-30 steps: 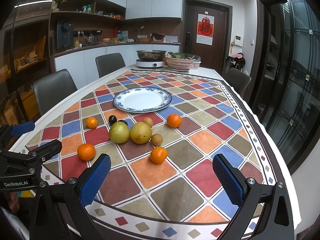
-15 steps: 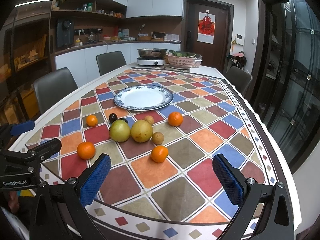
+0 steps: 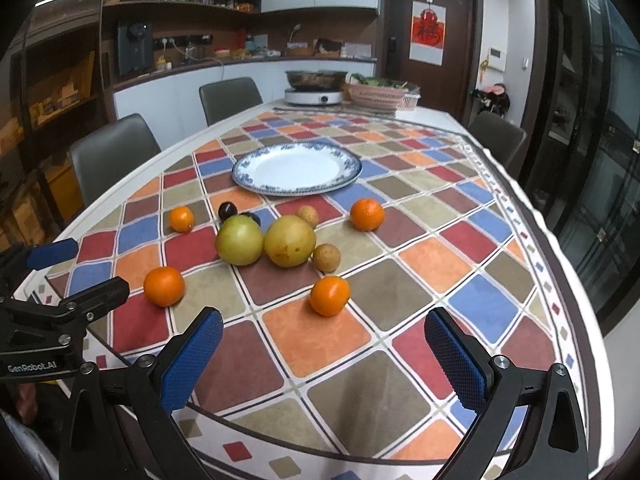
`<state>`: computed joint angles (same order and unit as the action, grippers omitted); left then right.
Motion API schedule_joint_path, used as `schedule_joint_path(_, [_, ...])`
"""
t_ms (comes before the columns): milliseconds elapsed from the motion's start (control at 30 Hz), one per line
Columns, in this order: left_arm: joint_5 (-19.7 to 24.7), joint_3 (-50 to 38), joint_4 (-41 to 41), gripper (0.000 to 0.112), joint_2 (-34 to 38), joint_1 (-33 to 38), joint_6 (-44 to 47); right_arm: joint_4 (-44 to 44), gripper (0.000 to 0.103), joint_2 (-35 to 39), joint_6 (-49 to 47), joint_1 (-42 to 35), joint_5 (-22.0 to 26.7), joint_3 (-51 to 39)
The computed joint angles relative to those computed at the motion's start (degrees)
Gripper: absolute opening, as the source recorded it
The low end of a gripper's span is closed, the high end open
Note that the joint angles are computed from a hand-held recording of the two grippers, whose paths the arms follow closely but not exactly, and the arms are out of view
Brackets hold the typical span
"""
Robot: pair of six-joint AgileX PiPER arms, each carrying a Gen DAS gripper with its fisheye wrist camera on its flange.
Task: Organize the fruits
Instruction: 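Grasp the front tangerine with the left tool while the right tool grasps another tangerine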
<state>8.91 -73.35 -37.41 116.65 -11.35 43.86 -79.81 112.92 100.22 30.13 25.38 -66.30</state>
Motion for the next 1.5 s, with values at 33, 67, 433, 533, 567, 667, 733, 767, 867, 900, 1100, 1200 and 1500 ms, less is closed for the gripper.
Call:
schedule_joint_path(33, [0.9,-1.3,4.0,0.089,1.0,-0.1,-4.0,1.5,0.099,0.7,-1.7,-0.6,-0.9,-0.7])
schedule_joint_path(67, [1.9,-2.4,6.2,0.087,1.8,-0.1,-6.3,3.1,0.097,1.4,-3.6,-1.2,-1.6,-1.6])
schedule_joint_path(433, [11.8,-13.0,15.8,0.067,9.2,0.0,-15.1,22.2,0.078,7.3,-23.8,-5.0,-4.0,-9.6])
schedule_joint_path(533, [14.0,-15.3,16.0,0.063,10.8,0.0,-15.1,27.4,0.073,8.6,-29.2,-5.9,-4.1,-11.5])
schedule_joint_path(567, [14.8,-16.2,16.1,0.061,11.4,0.1,-15.1,28.4,0.071,8.9,-30.2,-6.1,-4.1,-11.8])
schedule_joint_path(667, [17.0,-18.7,16.4,0.057,12.8,0.3,-15.4,32.6,0.065,9.9,-34.7,-6.8,-4.1,-13.4])
schedule_joint_path(733, [18.1,-20.0,16.4,0.053,13.6,0.3,-15.3,35.6,0.062,10.7,-37.9,-7.2,-4.0,-14.5])
schedule_joint_path(767, [18.6,-20.8,16.7,0.051,14.0,0.3,-15.5,36.6,0.060,11.1,-39.0,-7.2,-3.9,-15.1])
schedule_joint_path(867, [20.2,-22.7,16.7,0.045,15.1,0.4,-15.3,39.9,0.054,12.1,-42.7,-7.7,-3.6,-16.6])
schedule_joint_path(900, [20.6,-23.0,16.5,0.044,15.3,0.4,-15.0,41.0,0.054,12.4,-43.8,-7.9,-3.4,-17.1])
schedule_joint_path(1100, [21.7,-24.9,17.0,0.042,16.3,0.3,-14.7,44.6,0.047,13.6,-47.7,-8.8,-2.9,-19.1])
schedule_joint_path(1200, [21.8,-25.4,16.9,0.041,16.6,0.3,-14.5,46.4,0.044,14.2,-49.7,-9.1,-2.6,-20.0])
schedule_joint_path(1500, [22.8,-27.0,16.3,0.041,17.3,0.4,-13.5,51.8,0.036,15.9,-56.0,-9.7,-2.4,-22.5])
